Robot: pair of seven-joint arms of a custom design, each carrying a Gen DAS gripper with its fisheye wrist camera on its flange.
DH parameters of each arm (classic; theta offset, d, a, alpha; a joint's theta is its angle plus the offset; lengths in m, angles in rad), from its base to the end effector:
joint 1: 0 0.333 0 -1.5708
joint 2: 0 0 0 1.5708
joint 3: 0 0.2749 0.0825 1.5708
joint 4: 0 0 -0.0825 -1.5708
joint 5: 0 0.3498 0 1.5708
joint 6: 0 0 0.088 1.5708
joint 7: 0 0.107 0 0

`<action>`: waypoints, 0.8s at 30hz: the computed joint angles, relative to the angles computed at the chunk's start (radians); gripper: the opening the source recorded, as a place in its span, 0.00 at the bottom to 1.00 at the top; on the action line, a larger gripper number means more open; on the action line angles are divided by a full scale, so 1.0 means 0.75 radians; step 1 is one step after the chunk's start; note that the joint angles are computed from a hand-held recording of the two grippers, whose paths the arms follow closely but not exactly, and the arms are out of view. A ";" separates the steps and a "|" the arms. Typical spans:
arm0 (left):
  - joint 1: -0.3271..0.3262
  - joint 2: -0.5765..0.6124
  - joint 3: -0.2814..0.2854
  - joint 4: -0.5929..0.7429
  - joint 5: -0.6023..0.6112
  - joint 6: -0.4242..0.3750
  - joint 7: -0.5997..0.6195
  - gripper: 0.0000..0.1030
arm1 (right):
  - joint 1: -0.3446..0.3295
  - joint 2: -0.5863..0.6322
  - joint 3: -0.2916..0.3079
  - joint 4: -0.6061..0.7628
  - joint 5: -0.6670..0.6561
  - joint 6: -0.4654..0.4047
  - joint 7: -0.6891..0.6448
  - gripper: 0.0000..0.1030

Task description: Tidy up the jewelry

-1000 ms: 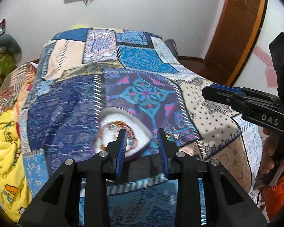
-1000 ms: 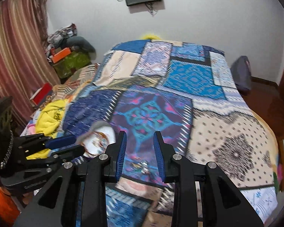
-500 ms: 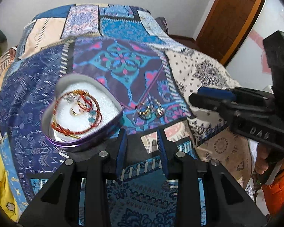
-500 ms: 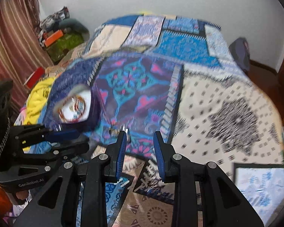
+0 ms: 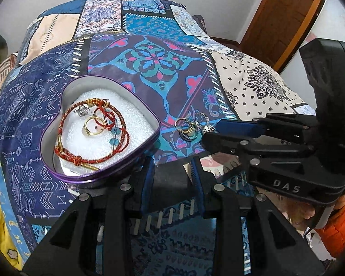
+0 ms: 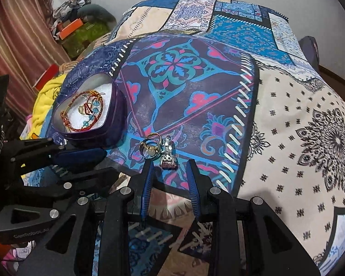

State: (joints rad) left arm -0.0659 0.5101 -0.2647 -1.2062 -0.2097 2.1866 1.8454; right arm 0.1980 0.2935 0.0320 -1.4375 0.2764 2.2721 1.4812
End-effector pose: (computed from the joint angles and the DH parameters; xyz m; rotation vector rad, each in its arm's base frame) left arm 0.6630 -0.1868 0.5186 -1.5366 2.4800 -0.8520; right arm 0.6297 0.1514 0.5526 -1.9751 1.6228 -0.2028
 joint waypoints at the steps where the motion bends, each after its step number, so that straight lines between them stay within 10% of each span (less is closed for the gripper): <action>1: -0.002 0.010 0.000 0.013 0.000 -0.004 -0.002 0.31 | 0.004 0.003 -0.001 0.000 -0.009 0.008 0.001 0.26; 24: -0.143 0.270 0.025 0.399 0.172 -0.096 -0.074 0.31 | -0.041 -0.150 -0.019 -0.201 0.075 0.202 0.061 0.14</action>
State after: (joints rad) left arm -0.1730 0.7130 -0.2457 -0.9071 -0.0804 2.1142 1.7901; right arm 0.1675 0.1813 0.0176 -1.5883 0.3325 2.4235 1.5273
